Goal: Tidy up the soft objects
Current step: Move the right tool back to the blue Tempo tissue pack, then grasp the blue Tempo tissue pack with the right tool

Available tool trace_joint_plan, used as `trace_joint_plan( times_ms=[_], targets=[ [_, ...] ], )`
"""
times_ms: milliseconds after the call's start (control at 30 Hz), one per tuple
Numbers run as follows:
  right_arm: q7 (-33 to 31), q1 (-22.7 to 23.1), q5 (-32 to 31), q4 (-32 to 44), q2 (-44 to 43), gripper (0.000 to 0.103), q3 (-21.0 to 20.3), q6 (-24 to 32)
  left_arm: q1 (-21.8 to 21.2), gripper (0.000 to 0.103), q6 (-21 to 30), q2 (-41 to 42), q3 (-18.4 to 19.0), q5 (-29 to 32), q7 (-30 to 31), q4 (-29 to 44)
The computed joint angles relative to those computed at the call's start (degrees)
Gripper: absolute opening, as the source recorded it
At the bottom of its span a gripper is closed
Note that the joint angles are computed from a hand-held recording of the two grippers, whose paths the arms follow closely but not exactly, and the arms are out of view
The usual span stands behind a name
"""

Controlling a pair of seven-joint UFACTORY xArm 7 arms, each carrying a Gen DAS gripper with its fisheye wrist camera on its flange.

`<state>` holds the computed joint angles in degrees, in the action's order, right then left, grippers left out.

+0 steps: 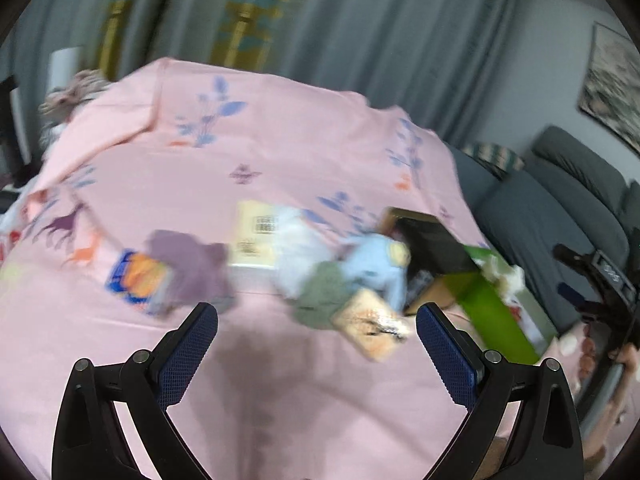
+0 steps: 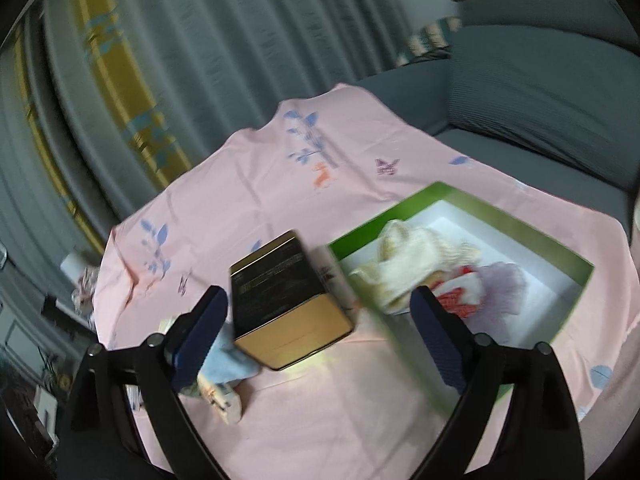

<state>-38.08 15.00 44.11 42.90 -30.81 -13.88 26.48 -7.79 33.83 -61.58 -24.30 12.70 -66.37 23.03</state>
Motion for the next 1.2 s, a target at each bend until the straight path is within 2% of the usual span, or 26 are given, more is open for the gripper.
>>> trace_joint_plan(
  times_ms=[100,300,433,500,667,733,833,900,967,1033,1100,1200],
  targets=[
    [-1.13,2.33,-0.43,-1.4,-1.36,0.097,2.15,0.78,1.55,0.1,6.15,-6.18,-1.06,0.12,-3.81,-4.35],
    [-2.65,6.82,-1.48,-1.87,-0.28,0.097,5.83,4.1,0.15,0.099,14.57,-14.39,3.28,-1.62,-6.84,-10.54],
    [-4.78,11.63,4.0,0.22,3.15,0.097,6.19,12.34,0.68,0.099,23.85,-17.92,2.58,-1.01,-7.75,-10.5],
    [-5.13,12.39,5.61,1.03,5.12,0.097,8.53,14.45,0.12,0.099,26.49,-20.27,3.41,-0.63,-7.33,-10.98],
    [-2.73,13.72,5.21,4.82,11.75,0.096,17.65,11.94,-0.03,0.099,32.34,-27.5,4.73,-0.67,-7.61,-12.3],
    [-0.32,14.62,4.67,8.11,15.99,0.094,20.31,11.91,0.1,0.093,33.66,-30.19,6.02,-1.37,-7.61,-13.08],
    [5.04,15.16,-0.05,12.88,22.3,0.082,24.54,10.36,0.17,0.091,34.08,-33.75,8.29,-2.79,-6.84,-14.52],
    [8.96,15.36,-5.91,15.59,26.0,0.066,26.7,9.5,0.73,0.09,35.17,-35.53,8.37,-3.35,-6.22,-14.74],
    [12.94,15.7,-12.68,17.93,29.59,0.06,28.26,8.75,1.53,0.09,36.56,-36.72,7.88,-3.46,-5.69,-14.5],
    [15.22,16.0,-16.86,19.32,32.24,0.055,28.99,8.68,1.96,0.09,37.59,-37.8,7.83,-3.52,-4.87,-14.42],
    [14.27,15.63,-16.45,19.95,33.59,0.038,29.29,10.42,2.43,0.09,38.61,-38.53,8.55,-3.42,-3.47,-14.39],
    [8.22,14.49,-8.97,18.16,31.91,0.029,29.35,11.63,3.51,0.09,40.57,-40.53,8.72,-3.13,-2.0,-14.37]
  ],
)
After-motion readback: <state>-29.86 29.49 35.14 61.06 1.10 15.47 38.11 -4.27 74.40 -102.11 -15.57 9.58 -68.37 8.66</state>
